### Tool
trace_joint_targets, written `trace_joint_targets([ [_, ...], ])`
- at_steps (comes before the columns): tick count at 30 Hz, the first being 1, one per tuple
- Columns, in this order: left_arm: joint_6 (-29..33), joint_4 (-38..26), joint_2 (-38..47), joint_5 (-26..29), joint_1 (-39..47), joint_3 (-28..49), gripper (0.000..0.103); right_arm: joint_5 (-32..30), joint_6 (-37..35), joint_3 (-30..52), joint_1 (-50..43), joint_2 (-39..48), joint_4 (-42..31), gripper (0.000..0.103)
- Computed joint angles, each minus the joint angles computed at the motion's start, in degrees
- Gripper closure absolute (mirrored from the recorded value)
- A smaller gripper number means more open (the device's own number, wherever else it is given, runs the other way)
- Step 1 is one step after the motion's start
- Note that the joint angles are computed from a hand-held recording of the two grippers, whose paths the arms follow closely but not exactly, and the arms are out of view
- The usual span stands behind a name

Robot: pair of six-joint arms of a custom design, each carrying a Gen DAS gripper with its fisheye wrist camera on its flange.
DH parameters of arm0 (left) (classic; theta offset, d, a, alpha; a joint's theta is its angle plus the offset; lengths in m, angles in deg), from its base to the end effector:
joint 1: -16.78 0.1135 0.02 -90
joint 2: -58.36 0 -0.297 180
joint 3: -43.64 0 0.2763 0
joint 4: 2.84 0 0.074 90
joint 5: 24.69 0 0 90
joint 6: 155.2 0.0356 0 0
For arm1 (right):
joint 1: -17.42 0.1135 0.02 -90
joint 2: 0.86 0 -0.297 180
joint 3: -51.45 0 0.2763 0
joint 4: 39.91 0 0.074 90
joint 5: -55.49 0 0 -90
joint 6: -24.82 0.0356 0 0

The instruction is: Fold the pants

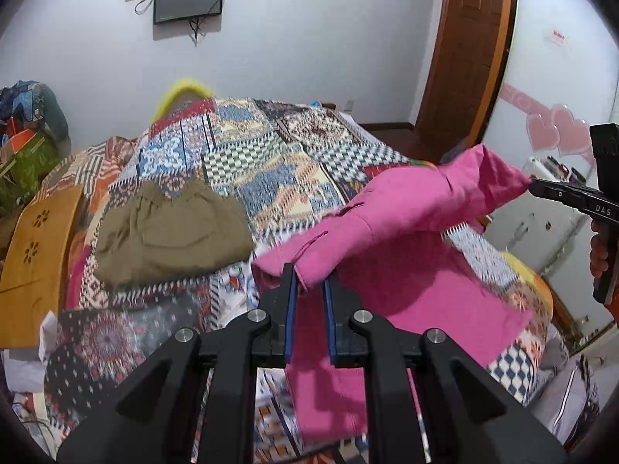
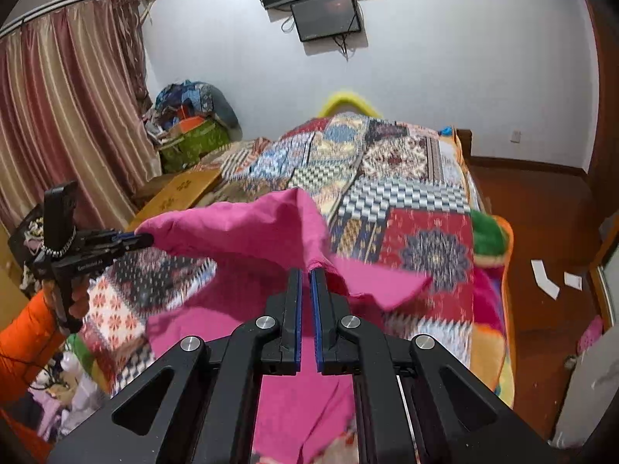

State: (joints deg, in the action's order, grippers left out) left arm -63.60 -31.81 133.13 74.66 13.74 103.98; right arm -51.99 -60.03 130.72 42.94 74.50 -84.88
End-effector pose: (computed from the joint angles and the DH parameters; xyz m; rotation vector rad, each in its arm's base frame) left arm 0.2881 -0.0211 0.2562 0.1758 2.3178 -0.2025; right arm 0.2679 0.1398 0.3488 -0.5703 2.2557 0.6235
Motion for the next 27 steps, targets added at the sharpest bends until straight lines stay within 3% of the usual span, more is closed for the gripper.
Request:
trace_joint_targets([
  [7, -2.26, 0.48, -5.94, 2.14, -0.07, -7.50, 0.094, -1.32, 1.59, -7.62, 0.90, -5.29, -1.06, 0.099],
  [13, -2.68, -0.97, -5.35, -2.40, -1.07, -9.30, 0.093, 2.50, 0.49, -10.09, 0.86, -5.62, -3.16, 0.099],
  [15, -2.82, -1.27, -5.12, -3.63, -1.26, -9.57, 0.082, 3.41, -0.14, -10.25, 0.40, -5.12, -3.82, 0.098],
  [16, -3.29, -0.93, -5.03, -3.90, -1.35, -9.92, 0.067, 3.67, -0.35, -10.63, 0.39, -5.18, -3.88, 0.098],
  [18, -4.51, 0.50, -4.82, -4.35, -1.65, -10.82, 0.046, 4.47, -0.62, -10.86, 0.07, -3.81, -3.79, 0.086],
  [21, -6.28, 1.72, -3.22, -4.71, -2.47, -11.04, 0.041, 7.66, 0.05, -12.62, 1.12, -3.71, -2.08, 0.069],
  [23, -7.16, 2.53, -0.94, -7.76, -4.11, -10.77, 0.041, 10.79, -0.67, -13.25, 2.31, -2.73, -1.16, 0.061],
  [27, -6.41, 2.76, 4.27, -9.23, -5.38, -9.52, 0.041, 11.10, -1.06, -13.49, 3.10, 0.32, -0.32, 0.059],
])
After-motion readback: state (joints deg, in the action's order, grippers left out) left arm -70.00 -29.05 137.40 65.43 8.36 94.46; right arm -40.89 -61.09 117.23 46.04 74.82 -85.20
